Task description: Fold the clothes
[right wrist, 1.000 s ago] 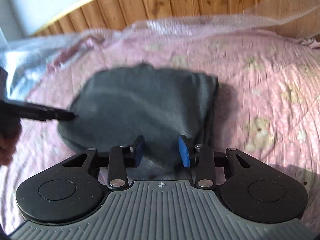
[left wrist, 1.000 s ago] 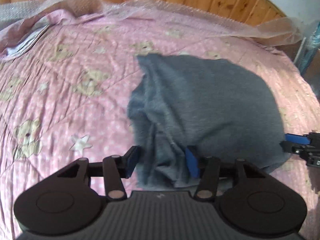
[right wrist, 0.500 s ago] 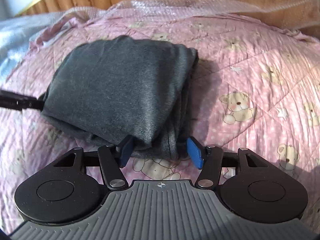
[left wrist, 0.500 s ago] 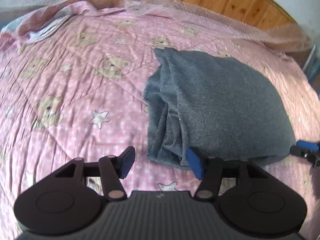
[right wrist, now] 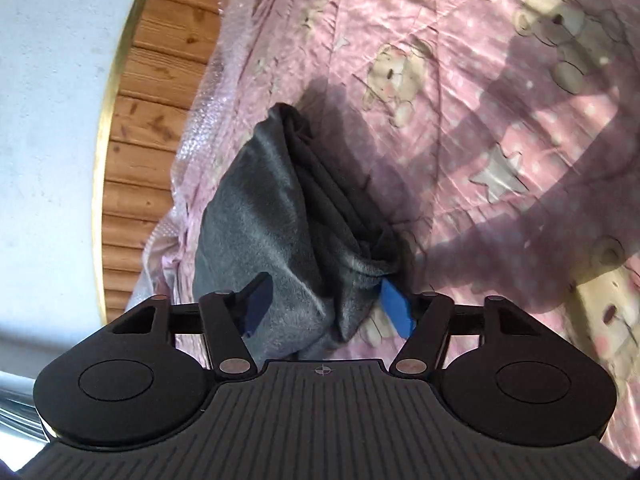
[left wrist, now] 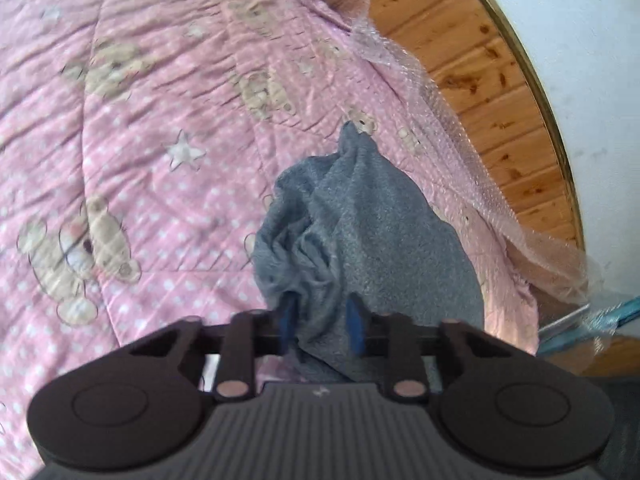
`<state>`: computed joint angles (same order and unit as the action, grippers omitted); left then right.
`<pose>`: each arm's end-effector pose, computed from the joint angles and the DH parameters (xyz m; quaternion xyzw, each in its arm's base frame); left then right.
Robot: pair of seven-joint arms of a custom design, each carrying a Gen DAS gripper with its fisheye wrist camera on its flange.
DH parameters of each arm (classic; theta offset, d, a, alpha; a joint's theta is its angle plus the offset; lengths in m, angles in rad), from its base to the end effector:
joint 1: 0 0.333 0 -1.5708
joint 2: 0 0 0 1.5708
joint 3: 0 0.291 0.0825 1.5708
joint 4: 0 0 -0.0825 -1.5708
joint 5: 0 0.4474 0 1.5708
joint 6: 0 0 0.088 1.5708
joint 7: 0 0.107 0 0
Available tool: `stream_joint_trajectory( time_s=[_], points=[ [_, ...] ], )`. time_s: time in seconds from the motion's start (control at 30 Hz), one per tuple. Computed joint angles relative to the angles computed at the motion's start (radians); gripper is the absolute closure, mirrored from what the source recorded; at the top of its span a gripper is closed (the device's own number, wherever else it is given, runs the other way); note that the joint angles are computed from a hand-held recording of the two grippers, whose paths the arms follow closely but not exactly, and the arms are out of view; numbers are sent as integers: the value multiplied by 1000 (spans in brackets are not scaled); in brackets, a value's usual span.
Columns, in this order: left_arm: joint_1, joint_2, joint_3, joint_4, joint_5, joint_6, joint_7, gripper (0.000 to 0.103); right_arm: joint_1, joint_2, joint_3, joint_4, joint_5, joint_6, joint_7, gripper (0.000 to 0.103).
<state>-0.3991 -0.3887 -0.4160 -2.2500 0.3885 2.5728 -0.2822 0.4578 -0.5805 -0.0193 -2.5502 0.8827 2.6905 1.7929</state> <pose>0.3689 -0.4245 0.5394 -0.8457 0.3663 -0.3870 0.0299 0.4507 0.1834 0.4903 -0.4740 0.7589 0.1435 0.4229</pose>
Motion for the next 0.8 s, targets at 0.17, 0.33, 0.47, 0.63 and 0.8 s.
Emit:
stream_joint_trajectory(
  time_s=[0.17, 0.33, 0.47, 0.63, 0.8],
  points=[
    [-58, -12, 36, -17, -94, -72, 128, 90, -50, -5, 47, 31, -175, -52, -19, 84],
    [-72, -35, 47, -47, -123, -40, 207, 80, -80, 1, 47, 53, -244, -163, 14, 52],
    [-95, -48, 32, 25, -96, -170, 402, 26, -179, -69, 164, 120, -529, -280, 96, 18],
    [-104, -46, -17, 108, -22, -284, 542, 0, -188, -160, 254, 171, -780, -374, 72, 10],
    [-131, -37, -10, 138, -74, -284, 621, 0, -164, -209, 295, 183, -853, -451, 107, 10]
  ],
)
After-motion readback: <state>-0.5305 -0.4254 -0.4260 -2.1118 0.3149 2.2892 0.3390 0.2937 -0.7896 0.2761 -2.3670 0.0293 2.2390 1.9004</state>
